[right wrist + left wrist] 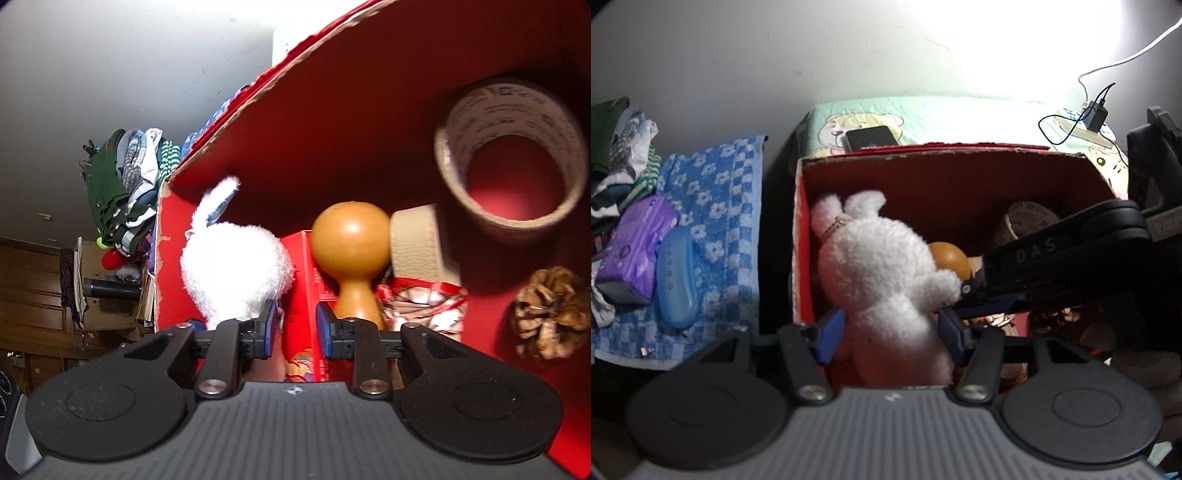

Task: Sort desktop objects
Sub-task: 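Lower the bunny into the red box and open the right gripper, then withdraw the right gripper from the box back toward the bed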

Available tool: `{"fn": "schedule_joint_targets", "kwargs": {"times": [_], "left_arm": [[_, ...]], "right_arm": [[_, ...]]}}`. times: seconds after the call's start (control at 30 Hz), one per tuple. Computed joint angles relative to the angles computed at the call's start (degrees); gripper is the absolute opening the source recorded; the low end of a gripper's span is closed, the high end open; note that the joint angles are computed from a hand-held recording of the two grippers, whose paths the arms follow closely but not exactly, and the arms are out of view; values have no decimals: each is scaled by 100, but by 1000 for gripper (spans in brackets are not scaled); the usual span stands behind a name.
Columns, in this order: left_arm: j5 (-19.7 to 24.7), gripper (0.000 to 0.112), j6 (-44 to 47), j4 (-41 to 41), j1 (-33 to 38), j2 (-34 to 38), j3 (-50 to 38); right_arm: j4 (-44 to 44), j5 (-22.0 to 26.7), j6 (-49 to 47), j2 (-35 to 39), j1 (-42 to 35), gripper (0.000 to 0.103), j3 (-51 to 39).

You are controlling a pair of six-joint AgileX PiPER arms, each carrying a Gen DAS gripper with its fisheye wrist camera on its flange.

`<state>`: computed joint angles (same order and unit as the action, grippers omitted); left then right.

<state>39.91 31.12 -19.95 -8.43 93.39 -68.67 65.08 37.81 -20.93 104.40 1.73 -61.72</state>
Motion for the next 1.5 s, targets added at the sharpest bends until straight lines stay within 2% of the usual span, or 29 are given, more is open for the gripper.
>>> {"fn": "schedule_joint_targets", "kwargs": {"times": [0.1,0.27,0.4,0.6,0.87,1.03,1.5], "left_arm": [[-21,57,-116,40,-44,-84,6],[-300,59,-772,610,-363,-334,75],[-265,59,-1995,1772,-826,-223,-40],[-81,59,-2767,2322,-1149,-65,-165],[-80,61,-3410,3064,-1417,45,-173],[-3,62,-3555,3218,-1402,159,-208],[15,68,-3775,3416,-1350,244,-127]], "right_arm": [[-183,-202,30,-262,-16,27,153],[-142,-373,-238,-703,-208,28,466],[-117,-351,-389,-844,-341,28,613],[-332,-401,-307,-938,-337,29,733],[-183,-569,-563,-1279,-438,30,1113],[30,-717,-766,-1430,-458,30,1326],[-121,-1056,-604,-1596,-291,30,1514]]}}
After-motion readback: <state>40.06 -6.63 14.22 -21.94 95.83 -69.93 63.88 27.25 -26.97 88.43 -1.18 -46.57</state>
